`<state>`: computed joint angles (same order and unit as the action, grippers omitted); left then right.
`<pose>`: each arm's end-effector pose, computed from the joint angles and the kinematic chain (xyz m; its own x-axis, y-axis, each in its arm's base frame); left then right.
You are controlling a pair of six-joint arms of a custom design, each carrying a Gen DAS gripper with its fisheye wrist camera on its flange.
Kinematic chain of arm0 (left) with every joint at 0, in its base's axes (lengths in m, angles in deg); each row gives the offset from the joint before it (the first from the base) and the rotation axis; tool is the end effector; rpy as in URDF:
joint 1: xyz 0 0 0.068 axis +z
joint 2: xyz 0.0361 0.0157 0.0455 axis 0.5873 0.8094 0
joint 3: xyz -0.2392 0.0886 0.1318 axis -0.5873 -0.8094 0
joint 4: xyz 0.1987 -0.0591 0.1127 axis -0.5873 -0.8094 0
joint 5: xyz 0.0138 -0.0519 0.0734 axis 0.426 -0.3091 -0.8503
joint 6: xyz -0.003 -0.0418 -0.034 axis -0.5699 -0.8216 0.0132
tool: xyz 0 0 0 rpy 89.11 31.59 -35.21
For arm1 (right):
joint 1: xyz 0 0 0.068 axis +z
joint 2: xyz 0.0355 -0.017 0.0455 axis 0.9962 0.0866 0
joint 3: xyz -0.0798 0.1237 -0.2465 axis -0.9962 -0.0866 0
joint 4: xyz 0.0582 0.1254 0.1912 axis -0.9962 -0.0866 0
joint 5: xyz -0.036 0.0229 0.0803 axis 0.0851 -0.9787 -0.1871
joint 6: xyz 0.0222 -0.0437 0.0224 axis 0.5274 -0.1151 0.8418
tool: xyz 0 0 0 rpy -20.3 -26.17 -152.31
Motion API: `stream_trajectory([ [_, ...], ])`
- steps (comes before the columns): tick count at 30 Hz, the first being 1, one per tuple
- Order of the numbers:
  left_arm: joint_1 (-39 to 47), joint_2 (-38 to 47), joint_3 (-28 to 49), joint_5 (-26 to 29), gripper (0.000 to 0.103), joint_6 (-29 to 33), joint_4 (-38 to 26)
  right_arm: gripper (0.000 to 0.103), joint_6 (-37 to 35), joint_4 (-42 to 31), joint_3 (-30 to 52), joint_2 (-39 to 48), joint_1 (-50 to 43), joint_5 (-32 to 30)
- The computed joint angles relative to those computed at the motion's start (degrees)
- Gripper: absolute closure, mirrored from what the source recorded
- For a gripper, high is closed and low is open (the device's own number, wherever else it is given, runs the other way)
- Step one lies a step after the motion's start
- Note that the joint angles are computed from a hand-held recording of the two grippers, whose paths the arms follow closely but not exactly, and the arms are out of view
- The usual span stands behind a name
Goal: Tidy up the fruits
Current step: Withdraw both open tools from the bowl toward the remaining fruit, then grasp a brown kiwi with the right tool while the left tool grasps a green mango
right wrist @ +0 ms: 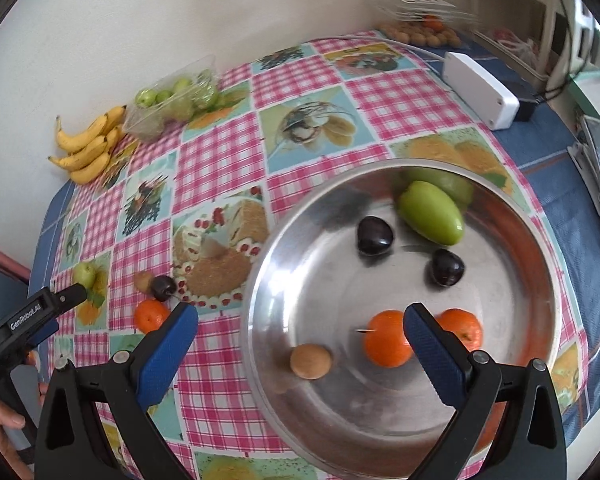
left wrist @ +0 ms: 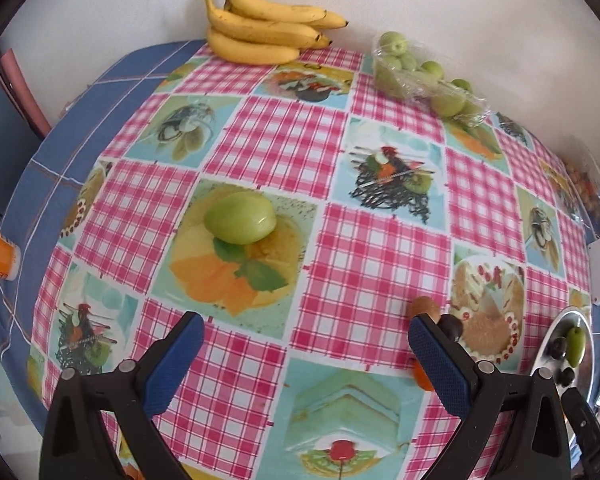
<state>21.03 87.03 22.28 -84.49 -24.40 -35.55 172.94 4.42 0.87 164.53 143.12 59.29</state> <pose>0.3513 -0.0962 0.1349 -0.8874 0.2774 -0.3681 0.3174 0.9469 -0.0516 0.1553 0.2176 0.1323 -0.6261 0.6450 -0.4383 0.6124 0.7546 0.2356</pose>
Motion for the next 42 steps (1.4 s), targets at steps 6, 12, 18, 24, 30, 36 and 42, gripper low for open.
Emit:
stream_trajectory([
  [6,1.5,2.9,1.2,0.7,0.0,-1.4,-1.0,0.001,-7.0,0.1,7.6,6.1,-0.6,-1.2],
  [12,1.9,5.1,2.0,-0.1,0.0,-1.5,-1.5,0.001,-12.3,1.6,13.2,10.8,-1.4,-2.6],
  [18,2.2,6.0,2.3,-0.4,0.0,-1.5,-1.6,0.001,-15.7,2.8,16.8,14.2,-2.4,-3.3],
  [24,3.0,5.7,2.3,-0.5,0.0,-0.9,-0.3,0.001,-16.2,5.0,17.1,15.3,-3.6,-3.2],
  [30,3.2,5.6,4.0,-0.5,0.0,0.2,-0.1,0.001,-17.7,5.1,19.0,16.4,-4.9,-2.7],
  [36,4.1,6.1,6.3,1.7,0.0,1.8,-0.3,0.001,-20.4,6.5,21.3,18.5,-6.6,-4.4],
  [42,4.8,9.4,10.4,3.8,0.0,1.8,-2.2,0.01,-24.1,5.6,25.4,21.3,-7.7,-5.3],
])
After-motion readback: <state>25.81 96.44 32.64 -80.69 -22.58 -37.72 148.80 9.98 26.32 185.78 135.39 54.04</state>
